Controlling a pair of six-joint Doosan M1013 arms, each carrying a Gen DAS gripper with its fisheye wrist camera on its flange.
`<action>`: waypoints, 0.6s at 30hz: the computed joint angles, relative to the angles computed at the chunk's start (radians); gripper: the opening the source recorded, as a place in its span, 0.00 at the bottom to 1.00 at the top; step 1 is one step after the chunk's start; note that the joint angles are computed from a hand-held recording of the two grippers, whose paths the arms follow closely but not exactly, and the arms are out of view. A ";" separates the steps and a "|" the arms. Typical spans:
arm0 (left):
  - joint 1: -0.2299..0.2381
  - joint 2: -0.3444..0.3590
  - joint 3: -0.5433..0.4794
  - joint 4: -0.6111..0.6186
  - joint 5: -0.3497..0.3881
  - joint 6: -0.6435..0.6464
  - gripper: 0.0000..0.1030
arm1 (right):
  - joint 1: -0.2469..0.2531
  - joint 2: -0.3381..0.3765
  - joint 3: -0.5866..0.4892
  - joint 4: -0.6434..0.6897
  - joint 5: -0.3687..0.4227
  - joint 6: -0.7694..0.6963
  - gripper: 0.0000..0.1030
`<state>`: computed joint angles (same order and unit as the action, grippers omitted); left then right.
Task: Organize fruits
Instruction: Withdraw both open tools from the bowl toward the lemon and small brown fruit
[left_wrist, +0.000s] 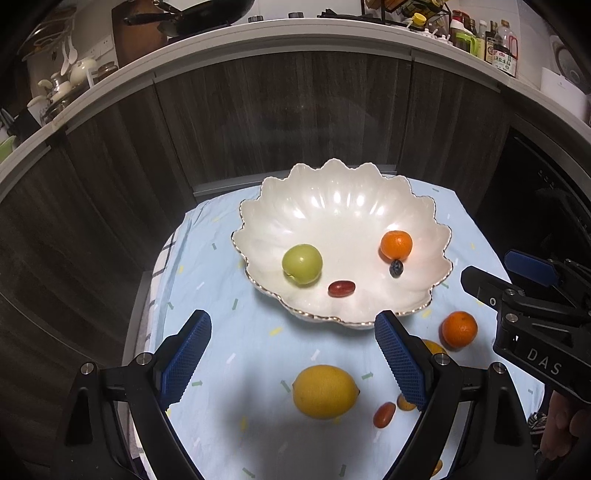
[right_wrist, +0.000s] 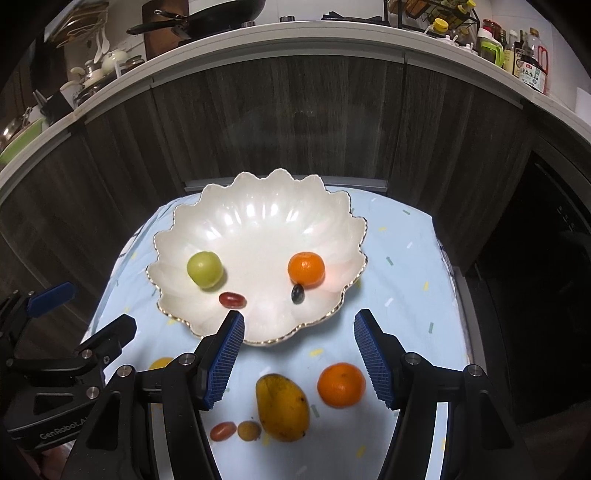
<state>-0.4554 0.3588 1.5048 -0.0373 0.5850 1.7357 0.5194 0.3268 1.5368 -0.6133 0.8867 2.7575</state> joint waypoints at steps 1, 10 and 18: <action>0.000 -0.002 0.003 0.000 0.001 0.003 0.88 | 0.002 -0.001 0.002 0.001 0.001 0.000 0.61; 0.001 -0.026 0.048 -0.021 -0.009 0.064 0.88 | 0.024 -0.017 0.036 0.025 0.012 0.020 0.61; 0.004 -0.030 0.071 -0.071 0.003 0.153 0.88 | 0.048 -0.023 0.064 0.065 0.034 0.074 0.61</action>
<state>-0.4515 0.3291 1.5754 -0.1082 0.5884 1.8891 0.5674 0.3038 1.6003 -0.5480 0.9204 2.8312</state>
